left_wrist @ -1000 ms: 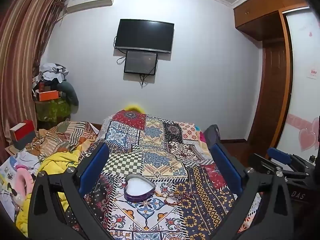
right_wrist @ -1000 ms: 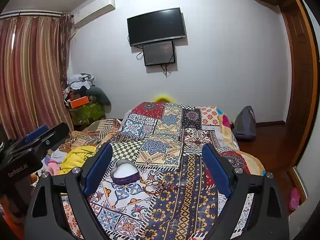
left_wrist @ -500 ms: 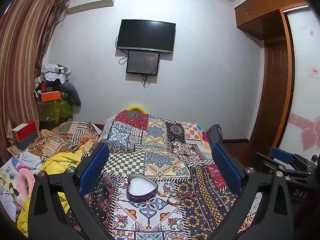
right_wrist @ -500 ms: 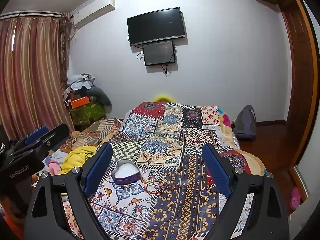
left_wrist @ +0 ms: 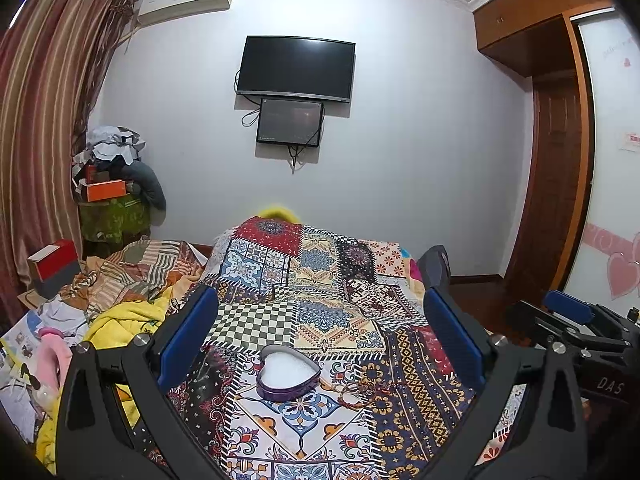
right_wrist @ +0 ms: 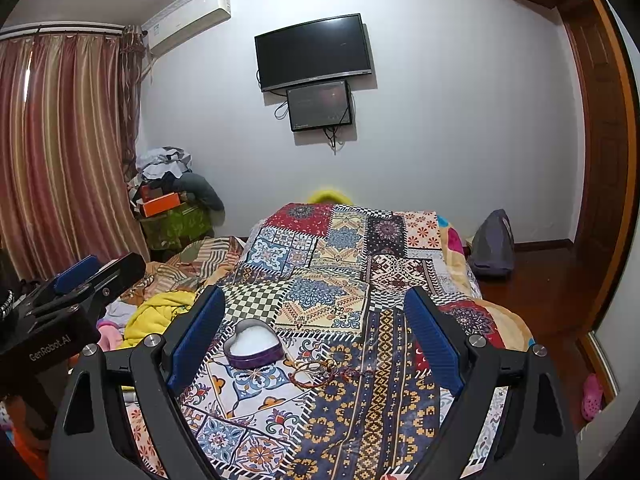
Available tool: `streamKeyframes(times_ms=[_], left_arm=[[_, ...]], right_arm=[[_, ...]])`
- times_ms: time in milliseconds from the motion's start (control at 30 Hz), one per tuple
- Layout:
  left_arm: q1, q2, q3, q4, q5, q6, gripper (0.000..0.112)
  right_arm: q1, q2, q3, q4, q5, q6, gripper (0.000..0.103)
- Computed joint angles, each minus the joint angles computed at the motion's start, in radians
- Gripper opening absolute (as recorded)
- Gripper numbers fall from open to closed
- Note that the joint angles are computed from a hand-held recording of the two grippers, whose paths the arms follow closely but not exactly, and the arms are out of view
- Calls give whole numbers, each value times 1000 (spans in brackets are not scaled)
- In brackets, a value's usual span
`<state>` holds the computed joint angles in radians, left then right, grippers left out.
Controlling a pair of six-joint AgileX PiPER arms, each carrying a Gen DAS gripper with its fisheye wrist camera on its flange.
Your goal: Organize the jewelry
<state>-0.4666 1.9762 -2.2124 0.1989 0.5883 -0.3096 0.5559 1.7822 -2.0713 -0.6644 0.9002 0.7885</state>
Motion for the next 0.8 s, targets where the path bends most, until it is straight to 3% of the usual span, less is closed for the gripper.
streamKeyframes(times_ms=[800], left_arm=[[3, -9, 16, -4, -8, -1, 103]], right_arm=[[-1, 2, -7, 9, 10, -8, 89]])
